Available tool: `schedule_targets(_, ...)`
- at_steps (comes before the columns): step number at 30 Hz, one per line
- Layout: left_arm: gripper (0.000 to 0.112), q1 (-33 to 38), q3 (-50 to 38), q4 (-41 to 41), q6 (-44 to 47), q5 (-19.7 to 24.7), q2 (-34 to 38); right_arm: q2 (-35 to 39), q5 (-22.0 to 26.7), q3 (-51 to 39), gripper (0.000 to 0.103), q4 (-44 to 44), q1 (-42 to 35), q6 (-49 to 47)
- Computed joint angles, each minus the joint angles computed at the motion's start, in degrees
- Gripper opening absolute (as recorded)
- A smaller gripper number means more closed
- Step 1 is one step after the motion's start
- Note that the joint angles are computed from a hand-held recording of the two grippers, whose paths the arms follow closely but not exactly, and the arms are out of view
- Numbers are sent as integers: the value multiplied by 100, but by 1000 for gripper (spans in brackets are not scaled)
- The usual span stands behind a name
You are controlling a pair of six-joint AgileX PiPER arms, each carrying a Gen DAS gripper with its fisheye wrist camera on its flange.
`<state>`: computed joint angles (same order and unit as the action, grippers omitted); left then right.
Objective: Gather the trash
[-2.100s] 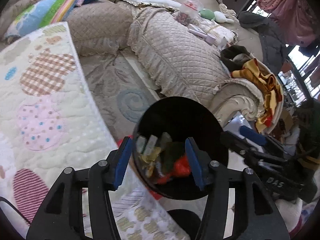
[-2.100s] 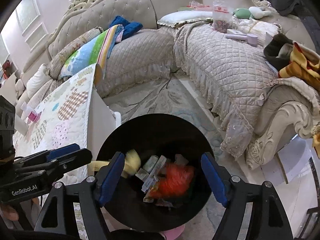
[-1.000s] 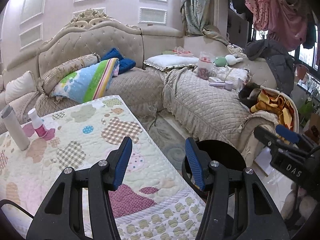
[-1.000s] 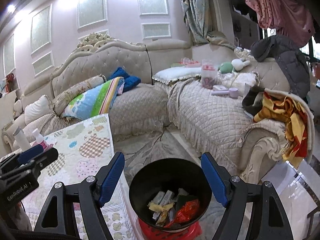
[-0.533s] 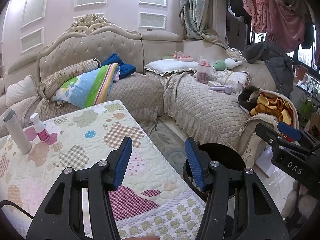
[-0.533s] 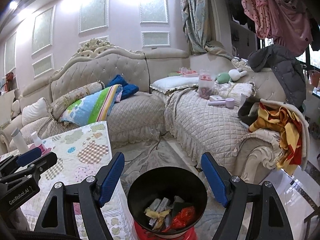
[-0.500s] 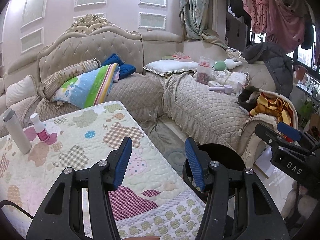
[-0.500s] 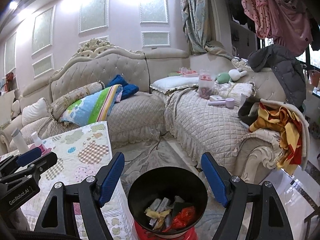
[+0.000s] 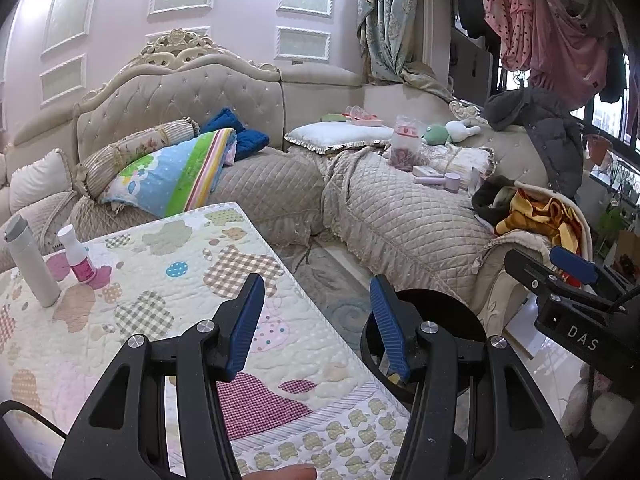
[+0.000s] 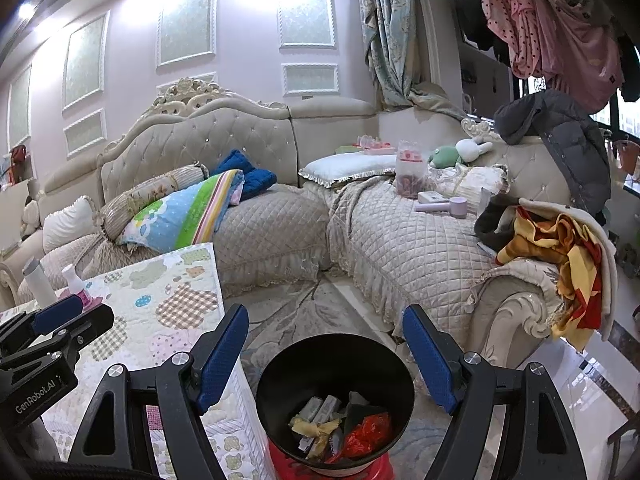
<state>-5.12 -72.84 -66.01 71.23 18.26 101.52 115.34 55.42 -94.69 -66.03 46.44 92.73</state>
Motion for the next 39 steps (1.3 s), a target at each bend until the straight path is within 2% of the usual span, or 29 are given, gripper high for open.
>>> schedule_targets(9, 54, -9, -57, 253, -339, 21, 35, 12, -14, -11, 78, 49, -19, -15)
schedule_targets(39, 54, -84, -117, 242, -296, 45, 214, 91, -60, -55, 78, 210, -69, -133)
